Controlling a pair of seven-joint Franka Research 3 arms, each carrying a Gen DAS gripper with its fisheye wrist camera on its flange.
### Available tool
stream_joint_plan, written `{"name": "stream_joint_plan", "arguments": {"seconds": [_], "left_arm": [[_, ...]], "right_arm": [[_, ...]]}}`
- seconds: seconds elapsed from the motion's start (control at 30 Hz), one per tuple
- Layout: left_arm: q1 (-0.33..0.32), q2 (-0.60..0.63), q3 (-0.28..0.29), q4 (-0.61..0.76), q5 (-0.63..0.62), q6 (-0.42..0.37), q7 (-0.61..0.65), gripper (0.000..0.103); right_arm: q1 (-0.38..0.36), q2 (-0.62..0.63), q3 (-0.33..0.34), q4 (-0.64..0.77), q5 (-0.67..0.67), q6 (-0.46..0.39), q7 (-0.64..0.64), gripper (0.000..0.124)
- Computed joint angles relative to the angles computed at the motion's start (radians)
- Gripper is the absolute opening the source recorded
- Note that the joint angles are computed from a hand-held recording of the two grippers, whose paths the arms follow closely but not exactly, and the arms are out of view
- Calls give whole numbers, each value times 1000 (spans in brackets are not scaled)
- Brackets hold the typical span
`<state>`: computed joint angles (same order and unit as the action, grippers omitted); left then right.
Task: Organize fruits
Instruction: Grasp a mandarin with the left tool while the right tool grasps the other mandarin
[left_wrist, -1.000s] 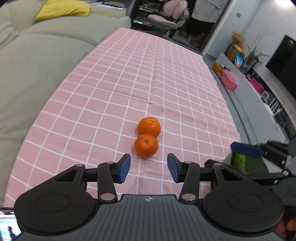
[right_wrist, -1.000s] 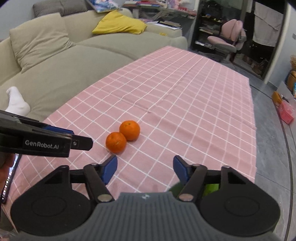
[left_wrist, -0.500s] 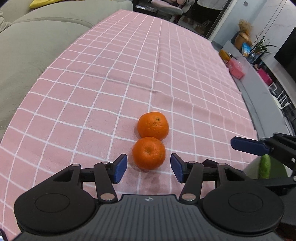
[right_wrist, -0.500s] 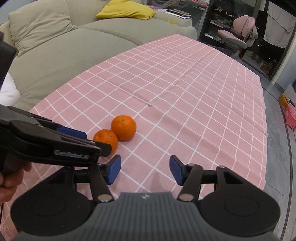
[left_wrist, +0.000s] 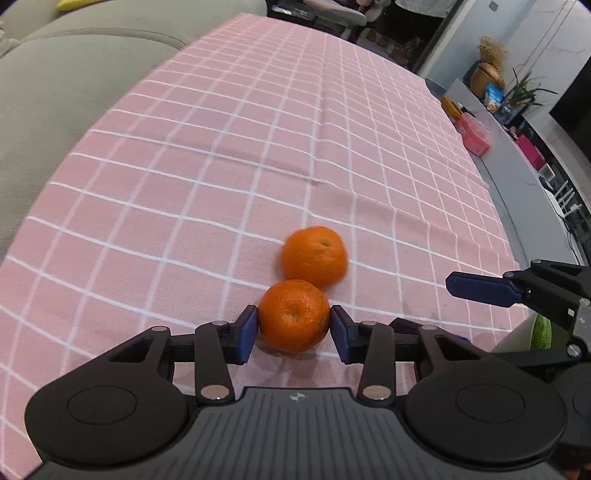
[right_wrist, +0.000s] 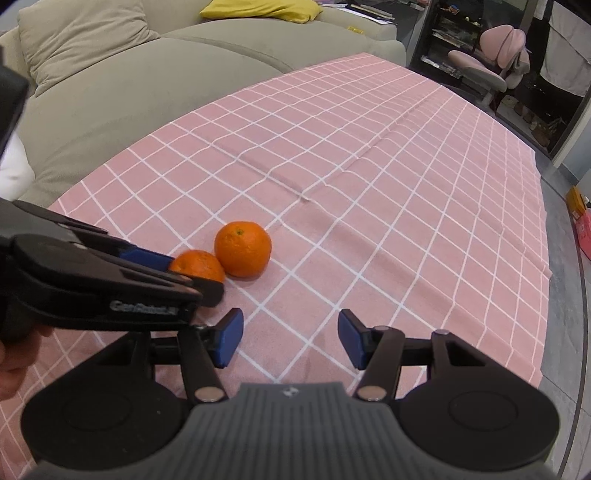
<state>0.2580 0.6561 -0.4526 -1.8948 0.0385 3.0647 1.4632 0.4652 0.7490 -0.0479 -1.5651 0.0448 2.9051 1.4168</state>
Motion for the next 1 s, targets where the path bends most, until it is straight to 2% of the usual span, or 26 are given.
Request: {"name": "stream_joint_plan", "arguments": {"seconds": [0.07,0.27,0.57,0.67,0.87,1.0], "left_arm": [[33,-12,-20,-23,-14,15,-2,47],[48,-62,14,-65,-23,25,-53,47],[109,-77,-22,-95,-16,45,-71,47],[123,-78,-35,-105,-16,52,-74,47],[166,-86,-79,-127,-5,63,-66,47],[182,-103,-98,-146,1,70,-68,47]], "right_arm": [[-5,9,10,17,1,-2,-12,54],[-28,73,62,130,35,-42,-58,54],[9,219,36,370,25,-155,-25,50],[10,258,37,434,24,-196,-8,45],[27,290,5,473,-1,-201,60,44],[22,298,10,485,-6,-205,80,42]]}}
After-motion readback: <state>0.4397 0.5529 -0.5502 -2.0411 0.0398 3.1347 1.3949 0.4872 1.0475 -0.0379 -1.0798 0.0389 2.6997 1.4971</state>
